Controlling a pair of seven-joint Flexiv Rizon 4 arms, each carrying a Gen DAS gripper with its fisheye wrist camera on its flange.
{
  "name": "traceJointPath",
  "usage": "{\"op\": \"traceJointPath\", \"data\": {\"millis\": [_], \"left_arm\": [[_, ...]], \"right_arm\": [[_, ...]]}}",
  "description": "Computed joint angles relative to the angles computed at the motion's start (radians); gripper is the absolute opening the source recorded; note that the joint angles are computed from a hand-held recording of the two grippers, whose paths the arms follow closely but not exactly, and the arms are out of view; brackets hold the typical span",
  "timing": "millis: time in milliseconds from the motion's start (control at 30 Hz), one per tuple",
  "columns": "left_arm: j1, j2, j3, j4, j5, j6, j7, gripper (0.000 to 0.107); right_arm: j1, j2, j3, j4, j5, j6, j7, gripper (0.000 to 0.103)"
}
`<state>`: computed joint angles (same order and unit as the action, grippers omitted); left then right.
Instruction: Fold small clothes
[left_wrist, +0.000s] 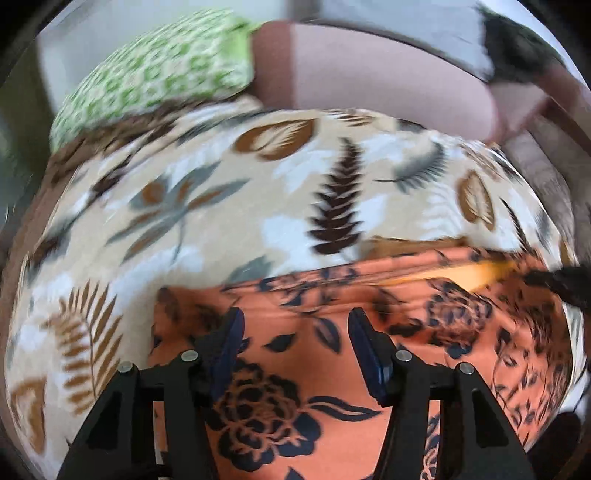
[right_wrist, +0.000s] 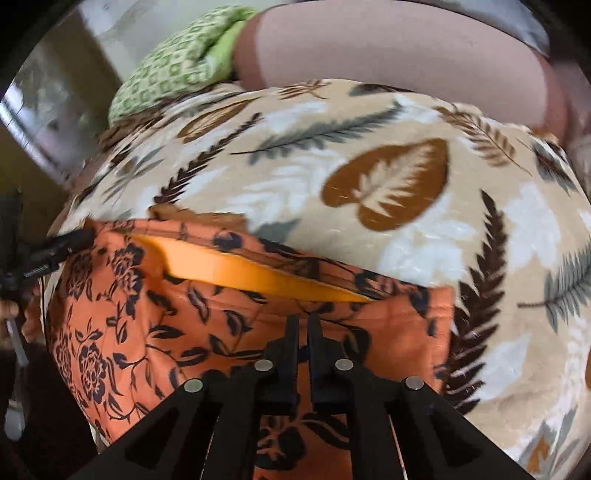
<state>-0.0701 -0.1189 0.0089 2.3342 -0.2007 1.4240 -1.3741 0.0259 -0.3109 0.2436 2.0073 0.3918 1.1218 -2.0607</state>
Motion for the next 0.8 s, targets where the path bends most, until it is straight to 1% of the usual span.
{"op": "traceJointPath", "data": {"millis": [33,67,100,133,167,200,267,300,333,367,400,433,467,500,533,600,633,667,700,767,800], "left_arm": [[-0.01,-0.009,0.012,-0.01,0.044,-0.005,-0.016,0.059],[-0.02,-0.022,0.032,-0.026,0.098,-0.026,-0.049,0.059],[-0.016,-0.033,0.033,-0.029,0.102,-0.036,-0.056,0.059],[-0.005,-0.041,0.024,-0.021,0.078,-0.043,-0.05,0.059],[0.01,-0.048,0.01,-0.01,0.04,-0.047,-0.033,0.059],[0.022,-0.049,-0.006,0.007,0.006,-0.037,-0.01,0.059],[0.039,-0.052,-0.038,0.04,-0.057,0.009,0.046,0.059],[0.038,-0.052,-0.043,0.049,-0.069,0.027,0.055,0.059],[0.034,-0.053,-0.041,0.051,-0.072,0.033,0.055,0.06],[0.033,-0.053,-0.041,0.054,-0.077,0.036,0.059,0.06],[0.03,-0.052,-0.04,0.057,-0.079,0.038,0.06,0.06],[0.029,-0.052,-0.04,0.058,-0.082,0.04,0.062,0.06],[0.031,-0.051,-0.047,0.064,-0.094,0.049,0.071,0.06],[0.034,-0.05,-0.052,0.07,-0.104,0.055,0.08,0.06],[0.036,-0.048,-0.056,0.075,-0.114,0.058,0.089,0.06],[0.037,-0.049,-0.057,0.075,-0.122,0.056,0.102,0.06],[0.028,-0.047,-0.04,0.069,-0.103,0.045,0.09,0.06],[0.029,-0.036,-0.049,0.072,-0.116,0.039,0.097,0.06],[0.048,-0.024,-0.088,0.086,-0.185,0.044,0.152,0.06],[0.076,0.0,-0.206,0.107,-0.444,0.041,0.344,0.06],[0.071,0.006,-0.24,0.105,-0.552,0.037,0.427,0.06]], "right_arm": [[0.037,-0.01,-0.027,0.014,-0.068,0.017,0.039,0.006],[0.057,-0.019,-0.043,0.024,-0.114,0.018,0.067,0.006],[0.063,-0.023,-0.046,0.029,-0.145,0.012,0.076,0.006],[0.061,-0.024,-0.038,0.032,-0.161,0.009,0.064,0.006],[0.044,-0.021,-0.017,0.03,-0.151,0.001,0.027,0.006],[0.021,-0.013,0.007,0.023,-0.12,-0.016,-0.012,0.006],[0.006,-0.006,0.024,0.012,-0.084,-0.03,-0.059,0.011],[0.008,-0.006,0.027,0.008,-0.077,-0.032,-0.077,0.032],[0.019,-0.006,0.023,0.01,-0.078,-0.031,-0.072,0.081],[0.024,-0.013,0.021,0.0,-0.068,-0.041,-0.061,0.101],[0.02,-0.017,0.028,-0.005,-0.045,-0.046,-0.067,0.103],[0.016,-0.028,0.033,-0.021,-0.023,-0.079,-0.071,0.103],[0.039,-0.032,0.017,-0.004,-0.041,-0.047,-0.04,0.103],[0.04,-0.045,0.014,-0.009,-0.038,-0.03,-0.038,0.103],[0.024,-0.049,0.024,-0.024,-0.012,-0.043,-0.041,0.103],[0.014,-0.039,0.029,-0.028,0.003,-0.05,-0.047,0.101],[0.02,-0.03,0.019,-0.022,-0.01,-0.047,-0.037,0.101],[0.009,-0.02,0.018,-0.024,0.0,-0.056,-0.041,0.101],[-0.005,-0.014,0.018,-0.03,0.02,-0.061,-0.048,0.101],[0.001,-0.012,-0.018,-0.026,0.007,-0.044,0.006,0.101],[0.0,-0.017,-0.024,-0.027,0.004,-0.038,0.02,0.101]]}}
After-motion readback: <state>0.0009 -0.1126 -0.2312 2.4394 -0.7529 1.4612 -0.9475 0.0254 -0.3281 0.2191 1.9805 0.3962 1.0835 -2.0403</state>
